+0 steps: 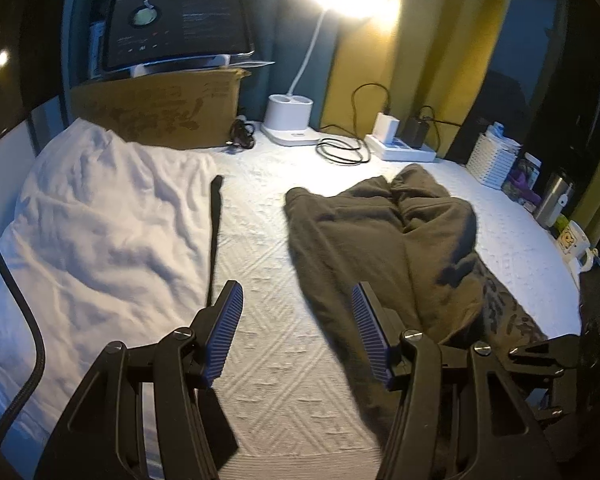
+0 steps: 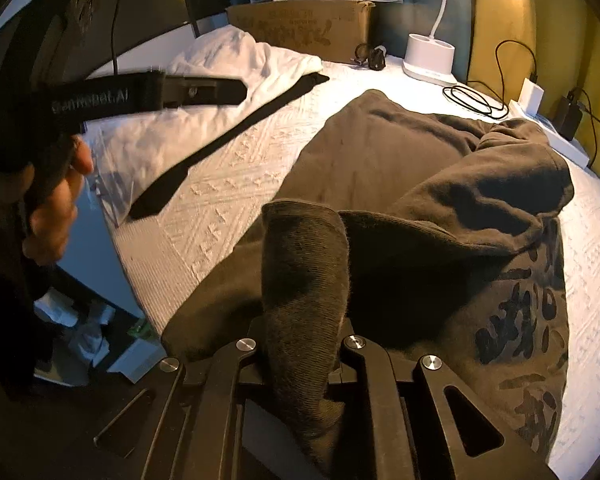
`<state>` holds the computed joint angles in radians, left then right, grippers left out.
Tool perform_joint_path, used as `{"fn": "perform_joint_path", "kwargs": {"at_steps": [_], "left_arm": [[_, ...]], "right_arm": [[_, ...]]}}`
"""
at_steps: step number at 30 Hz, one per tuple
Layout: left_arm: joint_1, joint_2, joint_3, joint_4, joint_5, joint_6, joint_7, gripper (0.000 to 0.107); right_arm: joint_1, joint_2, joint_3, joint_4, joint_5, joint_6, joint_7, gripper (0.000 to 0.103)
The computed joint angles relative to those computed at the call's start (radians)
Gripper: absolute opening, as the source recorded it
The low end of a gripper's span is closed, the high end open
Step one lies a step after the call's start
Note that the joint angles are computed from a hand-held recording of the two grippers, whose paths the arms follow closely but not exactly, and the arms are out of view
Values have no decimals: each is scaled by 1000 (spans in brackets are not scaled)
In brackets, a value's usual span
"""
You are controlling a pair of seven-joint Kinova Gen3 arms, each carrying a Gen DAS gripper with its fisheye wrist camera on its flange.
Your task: Fold small clothes
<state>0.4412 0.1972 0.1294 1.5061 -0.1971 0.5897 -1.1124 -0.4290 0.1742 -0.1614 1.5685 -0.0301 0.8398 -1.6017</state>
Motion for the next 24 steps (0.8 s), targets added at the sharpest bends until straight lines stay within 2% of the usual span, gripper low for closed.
{"fn": "perform_joint_path", "kwargs": {"at_steps": [2,5,6,7,8,13,21,24], "left_arm": [[8,3,8,-17,-3,6,-12,57],[29,18,16,-56,-14,22,-26,57],[38,27,18,-75,-19,33,-33,59],[47,36,19,-94,-23,43,-39,64],[57,45,19,-111,-28,51,-42,66],[99,91,28,-197,-26,102,-85,69],[178,233,47,-422,7,258,-232,69],[204,281,38,-492,24,322,-288,69]], "right_arm": [[0,-13,-1,13,1,-1,0,16],[20,-34,-7,32,-45,2,40,31],[30,-46,-10,45,-72,-2,63,47],[35,-62,-11,63,-88,-13,74,70],[38,-75,-10,78,-97,-26,76,75],[63,-164,4,159,-139,-80,81,76],[137,-312,69,277,-181,-141,51,76],[196,-334,83,315,-137,-160,-16,76]]}}
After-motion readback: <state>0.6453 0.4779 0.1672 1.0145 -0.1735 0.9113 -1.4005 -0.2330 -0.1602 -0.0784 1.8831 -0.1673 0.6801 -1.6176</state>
